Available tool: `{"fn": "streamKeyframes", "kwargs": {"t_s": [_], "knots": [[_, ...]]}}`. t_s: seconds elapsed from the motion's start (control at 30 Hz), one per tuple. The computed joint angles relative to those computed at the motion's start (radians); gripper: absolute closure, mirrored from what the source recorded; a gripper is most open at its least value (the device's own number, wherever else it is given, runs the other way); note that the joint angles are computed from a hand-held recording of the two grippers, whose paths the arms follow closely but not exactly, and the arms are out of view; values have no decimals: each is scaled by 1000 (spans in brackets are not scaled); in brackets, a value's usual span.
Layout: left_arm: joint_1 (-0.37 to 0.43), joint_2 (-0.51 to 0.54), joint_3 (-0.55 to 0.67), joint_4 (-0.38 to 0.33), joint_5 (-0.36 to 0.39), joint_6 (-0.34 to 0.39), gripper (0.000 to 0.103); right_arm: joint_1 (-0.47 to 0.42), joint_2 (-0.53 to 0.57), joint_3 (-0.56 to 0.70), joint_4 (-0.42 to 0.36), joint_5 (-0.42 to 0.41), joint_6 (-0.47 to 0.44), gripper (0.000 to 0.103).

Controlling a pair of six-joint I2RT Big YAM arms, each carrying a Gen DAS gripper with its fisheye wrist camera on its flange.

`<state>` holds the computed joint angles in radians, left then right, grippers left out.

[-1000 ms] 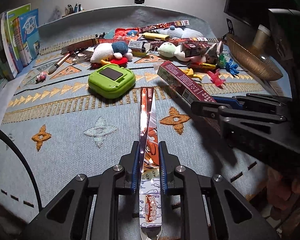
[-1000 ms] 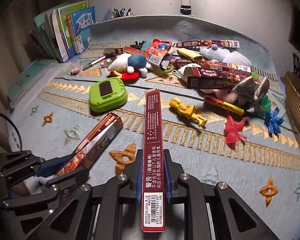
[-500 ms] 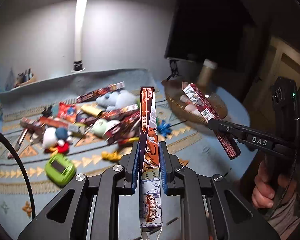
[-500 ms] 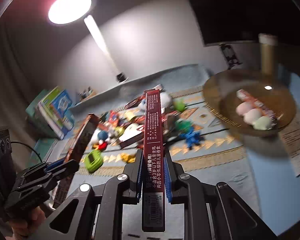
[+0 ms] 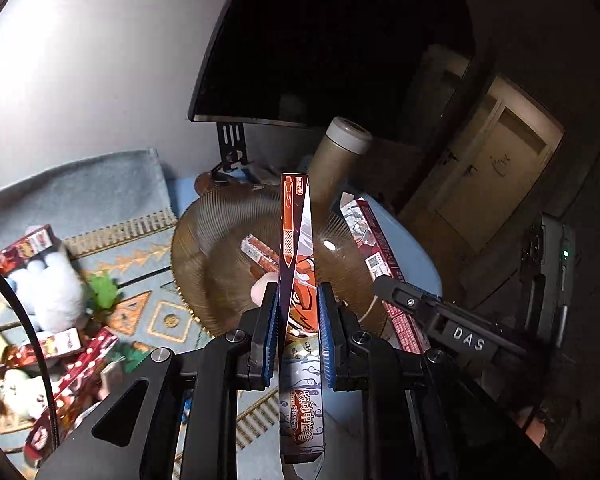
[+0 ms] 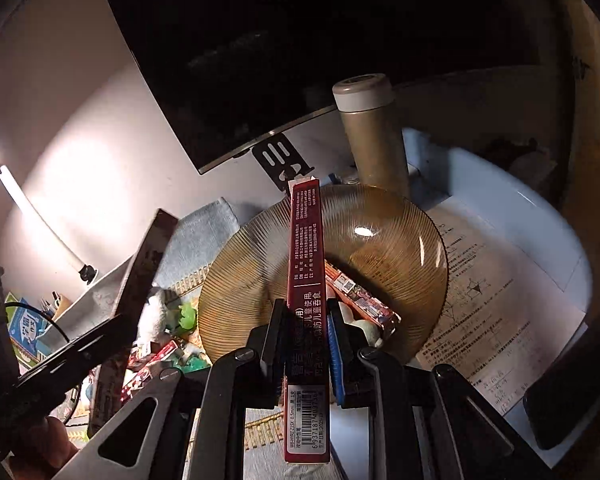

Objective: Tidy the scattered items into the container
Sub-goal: 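Carry both items over the gold bowl and open both tools, then move back and grasp the green toy device with left tool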

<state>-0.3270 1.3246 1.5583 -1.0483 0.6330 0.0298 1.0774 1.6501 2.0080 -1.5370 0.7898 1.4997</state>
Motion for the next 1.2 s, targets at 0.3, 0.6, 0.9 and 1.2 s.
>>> {"fn": "streamKeyframes", "kwargs": {"t_s": [0.3, 0.6, 0.9, 1.2], "knots": [[3, 122, 15, 83, 38, -221, 63, -68, -88, -202, 254, -71, -38, 70], [114, -33, -77, 70, 108, -199, 63, 19, -73, -155, 266, -28, -77, 68], [424, -254, -220, -130, 288, 34, 62, 136, 140, 150, 297, -36, -301, 55], [855, -254, -320, -247, 217, 212, 51, 174, 500, 540, 258, -202, -455, 46]]}}
